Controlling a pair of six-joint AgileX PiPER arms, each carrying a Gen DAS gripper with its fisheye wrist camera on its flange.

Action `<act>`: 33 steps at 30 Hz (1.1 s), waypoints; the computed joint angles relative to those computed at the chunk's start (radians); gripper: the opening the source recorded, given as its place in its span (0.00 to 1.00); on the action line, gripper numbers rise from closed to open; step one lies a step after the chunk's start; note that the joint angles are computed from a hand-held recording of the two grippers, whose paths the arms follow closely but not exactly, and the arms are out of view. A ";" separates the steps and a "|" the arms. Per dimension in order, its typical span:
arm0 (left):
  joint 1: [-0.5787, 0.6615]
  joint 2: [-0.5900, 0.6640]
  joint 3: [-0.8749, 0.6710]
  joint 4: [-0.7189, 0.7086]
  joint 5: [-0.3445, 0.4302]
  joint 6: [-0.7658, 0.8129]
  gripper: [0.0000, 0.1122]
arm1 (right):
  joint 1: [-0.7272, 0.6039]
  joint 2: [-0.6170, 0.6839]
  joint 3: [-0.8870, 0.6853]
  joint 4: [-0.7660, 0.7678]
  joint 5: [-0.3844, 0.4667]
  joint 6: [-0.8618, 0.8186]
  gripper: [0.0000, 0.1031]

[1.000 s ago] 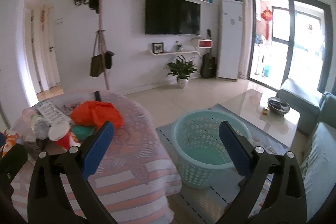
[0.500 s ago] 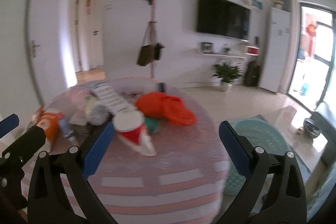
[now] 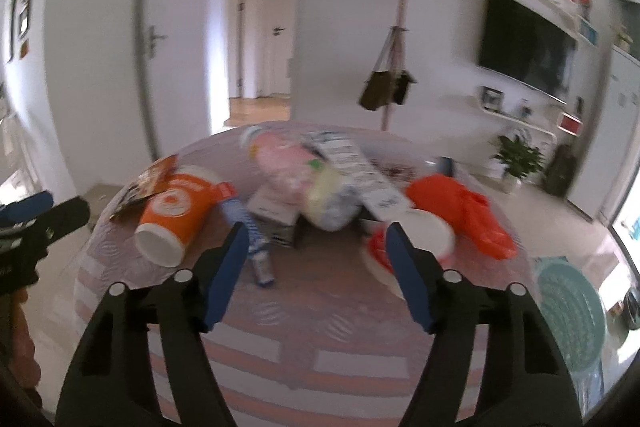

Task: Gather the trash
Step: 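Grasp the orange snack bag with the left tool while the right tool grasps the blue medicine box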

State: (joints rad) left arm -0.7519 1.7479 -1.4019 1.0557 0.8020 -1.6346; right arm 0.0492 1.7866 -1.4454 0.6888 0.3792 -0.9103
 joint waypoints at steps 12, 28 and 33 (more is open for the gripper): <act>0.207 0.072 -0.075 -0.316 -0.093 0.357 0.68 | 0.033 0.173 -0.200 -0.092 0.115 0.093 0.52; 0.238 0.285 -0.318 -0.379 0.060 0.610 0.63 | 0.032 0.264 -0.328 -0.133 0.239 0.137 0.59; 0.256 0.292 -0.316 -0.388 0.027 0.631 0.61 | 0.065 0.282 -0.356 -0.220 0.253 0.204 0.59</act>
State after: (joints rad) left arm -0.4955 2.0400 -1.7178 0.6677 0.8285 -1.0036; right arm 0.1138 2.0690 -1.8017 0.4685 0.6322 -0.7061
